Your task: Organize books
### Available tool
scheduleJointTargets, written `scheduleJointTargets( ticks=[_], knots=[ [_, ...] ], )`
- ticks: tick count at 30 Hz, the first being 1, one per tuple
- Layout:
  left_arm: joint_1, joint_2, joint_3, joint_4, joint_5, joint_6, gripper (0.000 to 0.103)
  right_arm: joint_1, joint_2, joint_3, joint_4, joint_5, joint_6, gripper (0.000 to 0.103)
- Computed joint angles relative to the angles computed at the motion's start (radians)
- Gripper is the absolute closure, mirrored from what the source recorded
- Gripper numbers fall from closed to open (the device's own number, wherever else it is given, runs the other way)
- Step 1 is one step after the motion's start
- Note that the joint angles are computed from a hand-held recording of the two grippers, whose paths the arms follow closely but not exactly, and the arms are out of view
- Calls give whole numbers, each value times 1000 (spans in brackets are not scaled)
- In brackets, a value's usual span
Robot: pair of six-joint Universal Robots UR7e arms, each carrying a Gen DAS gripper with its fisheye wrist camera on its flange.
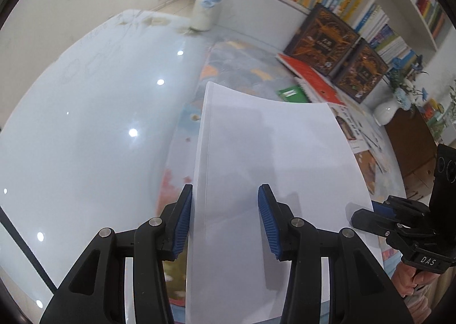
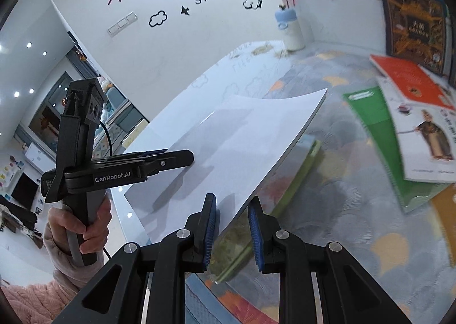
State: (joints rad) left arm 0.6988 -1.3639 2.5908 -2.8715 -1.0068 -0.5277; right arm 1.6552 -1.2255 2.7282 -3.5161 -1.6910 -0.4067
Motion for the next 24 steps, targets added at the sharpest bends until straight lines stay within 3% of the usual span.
scheduleJointTargets(
  ticks=[7,18,21,24],
  knots=[
    [64,25,1,-13,-19,21,61,-34,71,-36,24,5,8,81],
    [64,43,5,-2,16,30,60,-108,162,-39,8,25,21,81],
    [45,45,3,33,52,-1,57,-125,156,-34,10,50,32,78],
    [36,45,-10,85,70,-35,48,-140,147,-32,26,81,52,71]
  ],
)
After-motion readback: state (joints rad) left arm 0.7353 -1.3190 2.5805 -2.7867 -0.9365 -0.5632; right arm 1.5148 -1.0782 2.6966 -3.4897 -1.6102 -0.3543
